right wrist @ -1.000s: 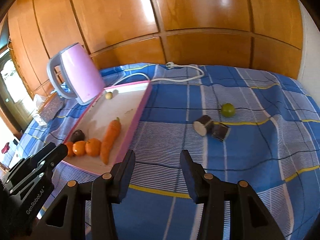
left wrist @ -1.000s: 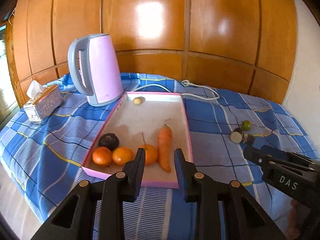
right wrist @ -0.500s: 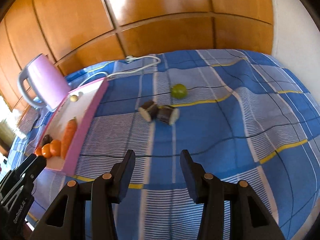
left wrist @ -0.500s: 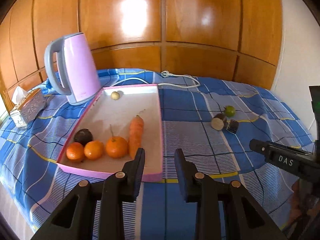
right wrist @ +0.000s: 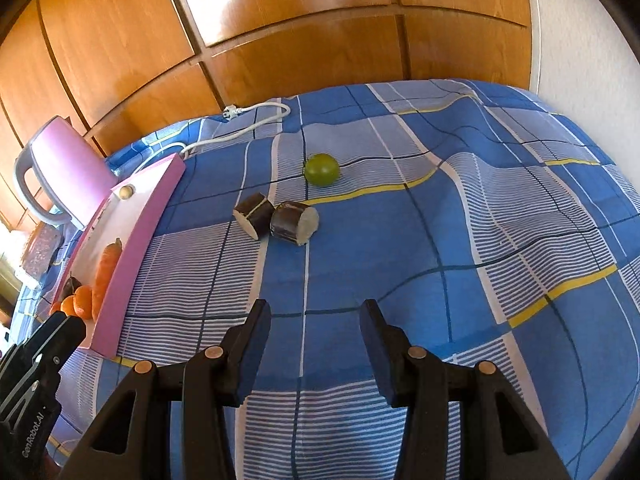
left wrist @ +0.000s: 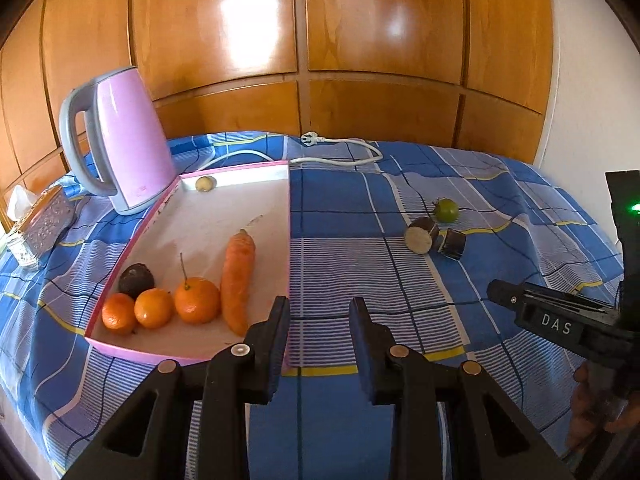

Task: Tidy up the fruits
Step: 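Move both grippers away from the tray toward the dark cylinder pieces, then grasp one dark cylinder piece with the right gripper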

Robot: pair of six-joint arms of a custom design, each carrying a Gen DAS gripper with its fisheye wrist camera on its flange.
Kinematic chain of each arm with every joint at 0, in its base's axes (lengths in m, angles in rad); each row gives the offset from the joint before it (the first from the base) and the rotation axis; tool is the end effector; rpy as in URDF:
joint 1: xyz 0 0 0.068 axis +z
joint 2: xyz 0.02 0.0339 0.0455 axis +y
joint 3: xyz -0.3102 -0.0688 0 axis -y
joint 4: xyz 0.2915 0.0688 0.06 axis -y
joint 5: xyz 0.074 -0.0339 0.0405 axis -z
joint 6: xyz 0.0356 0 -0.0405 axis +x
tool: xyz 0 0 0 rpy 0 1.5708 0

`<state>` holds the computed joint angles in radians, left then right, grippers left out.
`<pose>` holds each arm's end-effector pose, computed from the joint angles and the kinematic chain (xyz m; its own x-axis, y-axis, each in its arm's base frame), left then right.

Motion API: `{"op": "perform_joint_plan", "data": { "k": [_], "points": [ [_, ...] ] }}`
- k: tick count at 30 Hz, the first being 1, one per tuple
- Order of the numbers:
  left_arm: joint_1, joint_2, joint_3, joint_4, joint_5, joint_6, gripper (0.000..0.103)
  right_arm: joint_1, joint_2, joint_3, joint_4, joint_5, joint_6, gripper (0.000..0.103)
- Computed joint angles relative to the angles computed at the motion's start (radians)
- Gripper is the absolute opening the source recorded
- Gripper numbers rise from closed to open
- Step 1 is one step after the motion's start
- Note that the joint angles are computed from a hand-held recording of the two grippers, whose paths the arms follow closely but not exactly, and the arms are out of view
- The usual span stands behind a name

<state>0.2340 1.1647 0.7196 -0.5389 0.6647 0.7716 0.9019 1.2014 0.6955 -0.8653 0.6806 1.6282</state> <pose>0.2414 0.0350 0.2422 -0.4762 0.4507 -0.7550 0.6721 0.7402 0.0179 0.1492 0.1526 0.2144 -0.4966 0.6230 -0.6044 0.6373 0.7344 0.2333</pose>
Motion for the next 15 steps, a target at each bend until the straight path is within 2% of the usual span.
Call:
{"op": "perform_joint_plan", "data": {
  "k": [15],
  "points": [
    [-0.081,0.000,-0.031,0.046,-0.054,-0.046,0.031,-0.047,-0.030,-0.051,0.063,-0.020,-0.040,0.047]
  ]
}}
